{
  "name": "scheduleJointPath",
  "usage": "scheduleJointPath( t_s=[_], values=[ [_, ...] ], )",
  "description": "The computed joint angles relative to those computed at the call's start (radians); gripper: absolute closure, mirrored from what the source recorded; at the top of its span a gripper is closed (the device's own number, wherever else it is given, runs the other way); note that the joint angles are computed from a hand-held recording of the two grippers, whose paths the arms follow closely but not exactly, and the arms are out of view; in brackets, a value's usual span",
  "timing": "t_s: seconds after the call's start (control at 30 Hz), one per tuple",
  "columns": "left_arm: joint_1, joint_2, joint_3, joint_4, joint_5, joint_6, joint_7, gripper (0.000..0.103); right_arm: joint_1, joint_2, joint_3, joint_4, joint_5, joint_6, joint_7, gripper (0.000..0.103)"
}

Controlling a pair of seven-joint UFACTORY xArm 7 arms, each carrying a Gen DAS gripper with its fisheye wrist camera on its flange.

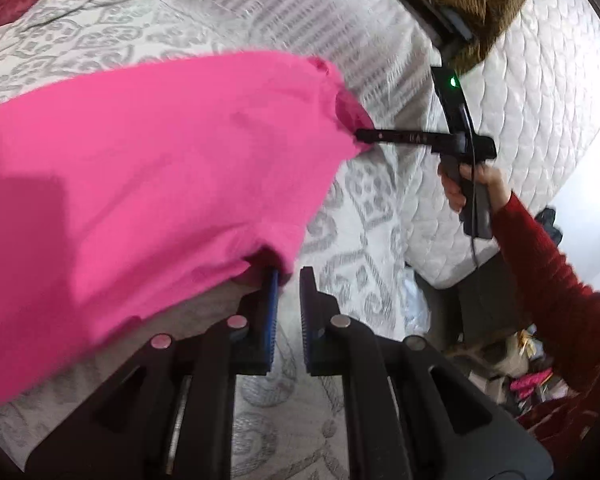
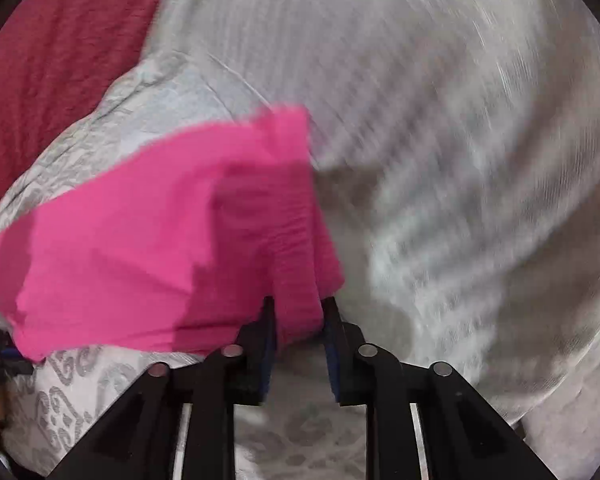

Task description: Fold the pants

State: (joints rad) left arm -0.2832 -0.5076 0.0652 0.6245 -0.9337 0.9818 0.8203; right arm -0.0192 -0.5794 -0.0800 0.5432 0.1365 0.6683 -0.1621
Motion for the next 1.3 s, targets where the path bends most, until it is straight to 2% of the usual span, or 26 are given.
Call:
scheduleJointPath(
  t_s=[0.07, 0.1, 0.13, 0.2, 0.33, 0.4, 0.47, 0.53, 0.63, 0.67, 0.77, 0.8, 0.87, 0.9, 0.97, 1.0, 1.03, 1.07, 1.13, 1.17, 1.2, 1.23, 1.3],
  values=[
    [-0.002, -0.019, -0.016, -0.014, 0.008, -0.029, 0.006, 0.093, -0.018, -0.036, 0.000, -0.025, 0.025, -0.012, 0.051, 0.062],
    [-0.004, -0.021, -0.011, -0.012, 0.010, -0.027, 0.006, 0.093, -0.035, -0.048, 0.018, -0.029, 0.005, -0.009, 0.078, 0.050],
    [-0.006, -0.021, -0.006, -0.012, 0.008, -0.025, 0.005, 0.093, -0.055, -0.062, 0.042, -0.032, -0.029, -0.005, 0.104, 0.045],
    [-0.004, -0.013, 0.000, -0.007, 0.012, -0.021, -0.006, 0.093, -0.081, -0.098, 0.074, -0.036, -0.089, -0.002, 0.144, 0.043],
    [0.021, -0.028, -0.009, -0.004, 0.066, -0.026, -0.056, 0.090, -0.067, -0.183, 0.083, -0.035, -0.088, -0.030, 0.235, 0.043],
    [0.052, -0.075, 0.000, -0.017, 0.131, -0.029, -0.085, 0.081, -0.018, -0.201, 0.082, -0.019, -0.077, -0.028, 0.231, 0.043],
    [0.091, -0.134, 0.033, -0.044, 0.185, -0.029, -0.106, 0.061, 0.065, -0.197, 0.106, 0.011, -0.062, -0.022, 0.209, 0.043],
    [0.177, -0.193, 0.085, -0.066, 0.275, -0.015, -0.157, 0.054, 0.149, -0.168, 0.116, 0.035, -0.037, -0.022, 0.178, 0.042],
    [0.338, -0.222, 0.167, -0.069, 0.413, -0.020, -0.238, 0.054, 0.293, -0.054, 0.146, 0.097, 0.034, -0.042, 0.134, 0.042],
    [0.413, -0.213, 0.200, -0.060, 0.466, -0.046, -0.267, 0.054, 0.350, 0.006, 0.163, 0.128, 0.064, -0.056, 0.114, 0.042],
    [0.568, -0.131, 0.293, 0.002, 0.559, -0.137, -0.320, 0.054, 0.471, 0.155, 0.189, 0.219, 0.150, -0.098, 0.052, 0.042],
    [0.595, -0.103, 0.313, 0.021, 0.573, -0.172, -0.320, 0.053, 0.505, 0.216, 0.204, 0.262, 0.179, -0.108, 0.037, 0.042],
    [0.680, 0.005, 0.323, 0.086, 0.641, -0.302, -0.350, 0.053, 0.550, 0.332, 0.244, 0.358, 0.217, -0.122, 0.015, 0.042],
    [0.699, 0.042, 0.327, 0.110, 0.657, -0.328, -0.357, 0.053, 0.566, 0.403, 0.273, 0.425, 0.213, -0.124, 0.012, 0.042],
    [0.714, 0.147, 0.370, 0.190, 0.611, -0.327, -0.343, 0.053, 0.590, 0.565, 0.330, 0.584, 0.158, -0.127, -0.003, 0.042],
    [0.691, 0.197, 0.430, 0.234, 0.531, -0.281, -0.306, 0.053, 0.601, 0.629, 0.352, 0.656, 0.114, -0.115, 0.007, 0.042],
    [0.700, 0.218, 0.450, 0.248, 0.442, -0.245, -0.262, 0.051, 0.610, 0.695, 0.370, 0.733, 0.065, -0.092, 0.018, 0.042],
    [0.679, 0.237, 0.501, 0.255, 0.375, -0.201, -0.237, 0.047, 0.660, 0.776, 0.358, 0.832, -0.016, -0.068, 0.070, 0.042],
    [0.684, 0.278, 0.520, 0.274, 0.367, -0.118, -0.203, 0.047, 0.701, 0.844, 0.367, 0.933, -0.136, -0.008, 0.162, 0.042],
    [0.712, 0.278, 0.489, 0.263, 0.361, -0.125, -0.176, 0.046, 0.698, 0.864, 0.407, 0.953, -0.204, -0.017, 0.187, 0.042],
    [0.721, 0.259, 0.466, 0.245, 0.359, -0.155, -0.172, 0.045, 0.728, 0.865, 0.405, 0.941, -0.267, -0.054, 0.197, 0.040],
    [0.729, 0.264, 0.455, 0.248, 0.349, -0.153, -0.164, 0.039, 0.795, 0.848, 0.361, 0.906, -0.357, -0.099, 0.237, 0.034],
    [0.744, 0.272, 0.434, 0.249, 0.317, -0.161, -0.149, 0.037, 1.004, 0.828, 0.188, 0.837, -0.567, -0.195, 0.337, 0.031]
  ],
)
